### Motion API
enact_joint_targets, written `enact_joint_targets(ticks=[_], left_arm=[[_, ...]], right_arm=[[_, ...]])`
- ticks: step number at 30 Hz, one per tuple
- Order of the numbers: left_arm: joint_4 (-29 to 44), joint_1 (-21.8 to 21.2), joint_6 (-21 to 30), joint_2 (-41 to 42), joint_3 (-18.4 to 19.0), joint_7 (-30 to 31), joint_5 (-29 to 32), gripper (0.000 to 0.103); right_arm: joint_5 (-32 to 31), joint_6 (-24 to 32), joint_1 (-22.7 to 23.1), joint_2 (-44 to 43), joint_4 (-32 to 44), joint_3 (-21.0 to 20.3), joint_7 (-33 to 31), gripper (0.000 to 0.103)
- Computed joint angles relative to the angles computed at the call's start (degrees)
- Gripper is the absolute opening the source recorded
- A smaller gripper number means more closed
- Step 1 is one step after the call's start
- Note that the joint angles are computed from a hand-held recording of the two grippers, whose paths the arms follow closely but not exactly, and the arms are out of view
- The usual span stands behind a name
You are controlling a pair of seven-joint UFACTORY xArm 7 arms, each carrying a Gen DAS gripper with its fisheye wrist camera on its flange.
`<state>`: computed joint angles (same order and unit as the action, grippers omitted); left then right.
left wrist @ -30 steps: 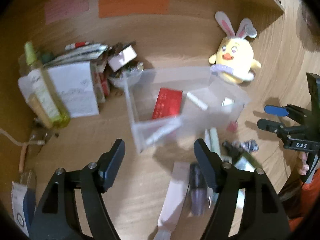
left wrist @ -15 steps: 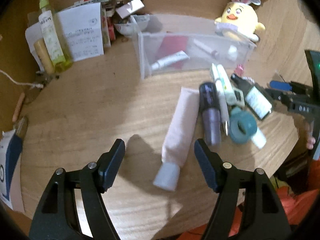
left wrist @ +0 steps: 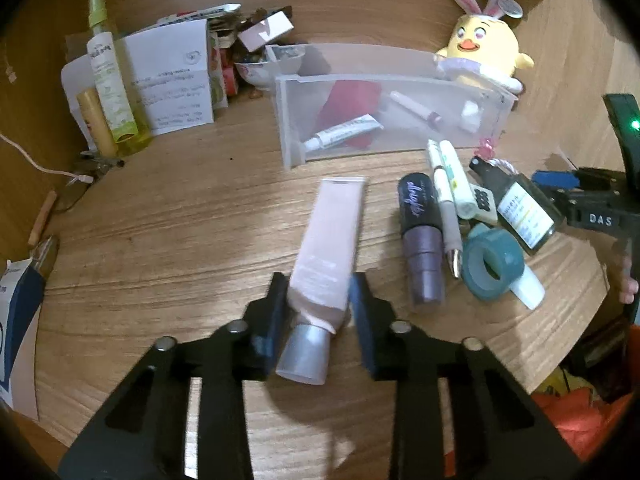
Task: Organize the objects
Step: 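Grasp the pink cream tube with the left tool while the right tool grasps the blue card, then drop the pink cream tube and blue card into the clear bin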
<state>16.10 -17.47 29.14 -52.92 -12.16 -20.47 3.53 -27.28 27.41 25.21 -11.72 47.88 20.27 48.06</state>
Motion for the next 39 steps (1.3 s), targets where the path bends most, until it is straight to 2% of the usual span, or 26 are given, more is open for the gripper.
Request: enact_joint_targets(ticks=[1, 2, 4, 10, 13, 26, 31, 39], left_arm=[[-0.15, 0.09, -0.14, -0.18, 0.00, -0.14, 0.01, 0.025], [-0.32, 0.27, -0.15, -0.45, -0.18, -0.36, 0.12, 0.022], [-0.67, 0.06, -0.04, -1.10, -0.10, -0.47, 0.11, 0.021], [-1.08, 0.05, 0.48, -3.26, -0.27, -1.00, 0.37, 0.014], [-0.90, 0.10, 1.17, -4.70, -0.30, -1.30, 0.30, 0.003], [0.69, 0.61, 2.39, -9.97, -0.14, -2.15, -0.23, 0.003], [2.13, 1.58, -0.50, -9.63, 0.29, -1.89, -0.34, 0.003], [7.97, 4.59, -8.64, -0.81, 0.38, -0.10, 0.85, 0.003]], right_arm=[[-0.59, 0.02, -0.21, -0.19, -0.16, 0.23, 0.80, 0.037], [-1.55, 0.50, -0.49, -0.27, -0.10, 0.61, 1.68, 0.035], [-1.75, 0.10, -0.48, -0.76, -0.63, 0.53, 2.30, 0.028], [-2.92, -1.88, -1.55, -2.73, -2.60, 1.48, 5.81, 0.028], [-2.88, -2.76, -1.88, -4.19, -3.51, 1.89, 7.12, 0.027], [-2.34, -5.01, -6.09, -12.67, -5.89, 5.23, 10.17, 0.026], [-2.99, -7.09, -9.06, -14.71, -4.85, 7.30, 10.14, 0.026], [-7.67, -10.54, -16.30, -10.64, 2.07, 12.37, 11.43, 0.026]])
